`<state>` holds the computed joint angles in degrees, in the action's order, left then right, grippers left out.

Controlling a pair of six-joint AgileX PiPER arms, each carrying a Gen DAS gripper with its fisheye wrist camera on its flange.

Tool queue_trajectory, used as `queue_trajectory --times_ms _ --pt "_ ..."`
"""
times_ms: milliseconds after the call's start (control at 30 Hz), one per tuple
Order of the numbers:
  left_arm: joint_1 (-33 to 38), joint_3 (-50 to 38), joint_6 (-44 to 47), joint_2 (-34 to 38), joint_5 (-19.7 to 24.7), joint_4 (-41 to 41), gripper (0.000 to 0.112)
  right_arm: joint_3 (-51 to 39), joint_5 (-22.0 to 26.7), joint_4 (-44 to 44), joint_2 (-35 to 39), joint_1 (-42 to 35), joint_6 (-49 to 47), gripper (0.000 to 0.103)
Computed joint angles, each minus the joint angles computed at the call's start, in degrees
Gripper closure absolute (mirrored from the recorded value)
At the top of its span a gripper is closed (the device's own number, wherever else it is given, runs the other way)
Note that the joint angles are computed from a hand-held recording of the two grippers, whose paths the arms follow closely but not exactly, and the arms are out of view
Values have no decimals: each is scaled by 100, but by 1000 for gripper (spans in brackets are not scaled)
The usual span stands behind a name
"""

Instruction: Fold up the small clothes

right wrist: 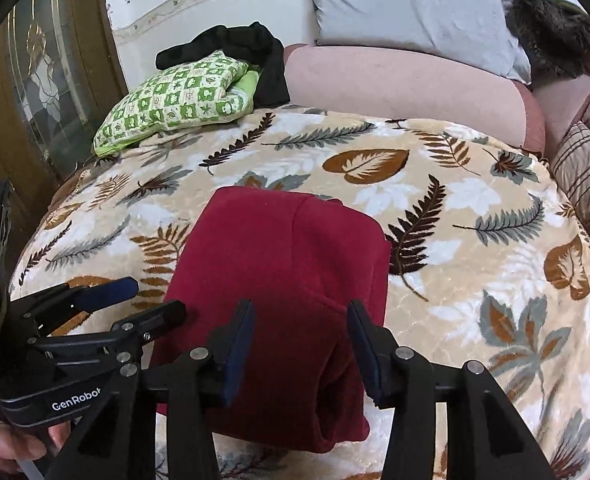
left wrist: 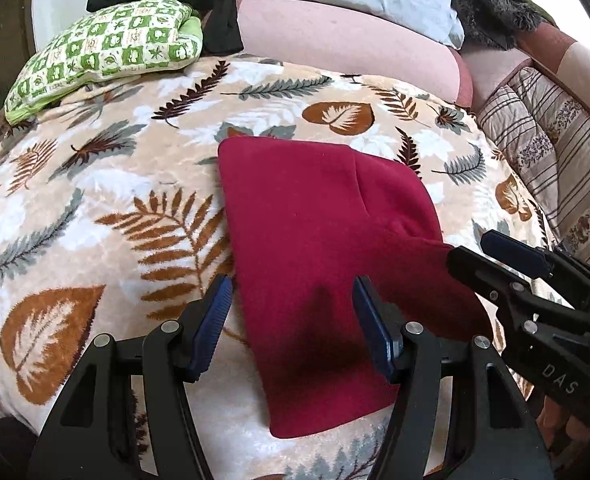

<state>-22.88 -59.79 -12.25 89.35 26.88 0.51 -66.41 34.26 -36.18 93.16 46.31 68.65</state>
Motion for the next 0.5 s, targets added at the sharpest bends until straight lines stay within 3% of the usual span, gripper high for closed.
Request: queue_trajectory --times_ms 233,500 --pt "-125 32 -668 -9 -34 758 51 92 3 -234 -8 63 346 46" --pt "-122 80 -1002 34 -41 1045 51 33 -63 -145 81 4 281 45"
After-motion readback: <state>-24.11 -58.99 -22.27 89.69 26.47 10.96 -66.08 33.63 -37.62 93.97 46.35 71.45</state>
